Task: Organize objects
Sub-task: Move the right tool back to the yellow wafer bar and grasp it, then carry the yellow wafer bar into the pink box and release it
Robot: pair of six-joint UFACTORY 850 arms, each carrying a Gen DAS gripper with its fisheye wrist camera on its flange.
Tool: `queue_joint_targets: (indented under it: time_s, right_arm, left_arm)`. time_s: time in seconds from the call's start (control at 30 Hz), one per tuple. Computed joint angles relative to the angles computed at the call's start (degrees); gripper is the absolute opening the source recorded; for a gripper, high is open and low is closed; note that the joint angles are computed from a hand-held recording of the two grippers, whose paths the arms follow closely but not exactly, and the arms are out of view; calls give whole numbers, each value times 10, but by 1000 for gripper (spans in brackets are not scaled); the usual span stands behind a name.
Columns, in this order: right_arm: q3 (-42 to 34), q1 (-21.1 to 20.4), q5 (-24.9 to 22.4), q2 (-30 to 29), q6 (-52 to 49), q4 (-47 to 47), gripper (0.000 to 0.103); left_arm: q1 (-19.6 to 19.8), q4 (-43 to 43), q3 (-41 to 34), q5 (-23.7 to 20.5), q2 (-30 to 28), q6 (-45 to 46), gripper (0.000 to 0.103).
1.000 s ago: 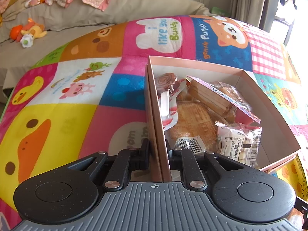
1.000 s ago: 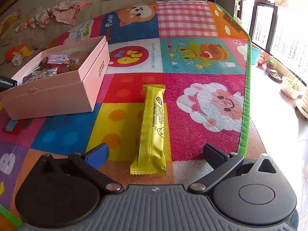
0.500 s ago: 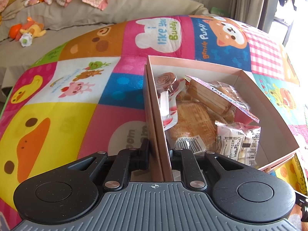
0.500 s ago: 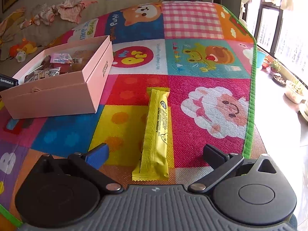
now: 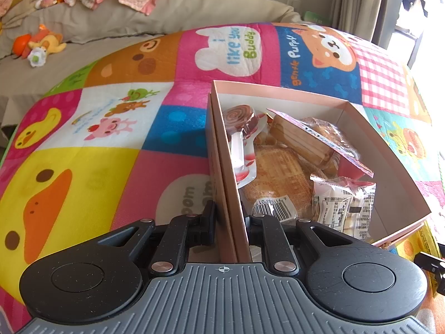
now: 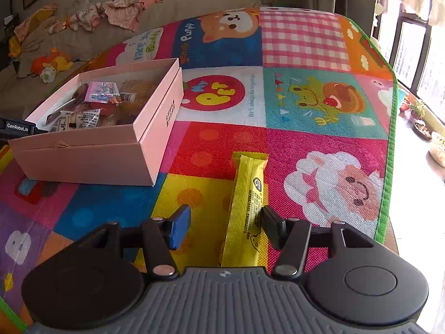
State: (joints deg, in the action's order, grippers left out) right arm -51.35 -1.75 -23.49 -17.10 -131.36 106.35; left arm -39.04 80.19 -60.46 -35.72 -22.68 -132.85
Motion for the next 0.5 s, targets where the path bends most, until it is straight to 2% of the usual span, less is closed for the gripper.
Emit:
queue_joint_targets:
  time_s: [0.3,0.43,0.5]
  right_arm:
    - [-15,2,8,-6,52,-39,25]
    - [2,-2,8,12,61,-69,23]
    - [11,-7,2,23,92,-114,23]
  left_arm:
    - [-1,3,1,2,1,-4,17]
    - [-1,1,0,2,1,-2,17]
    - [0,2,1,2,2,-2,17]
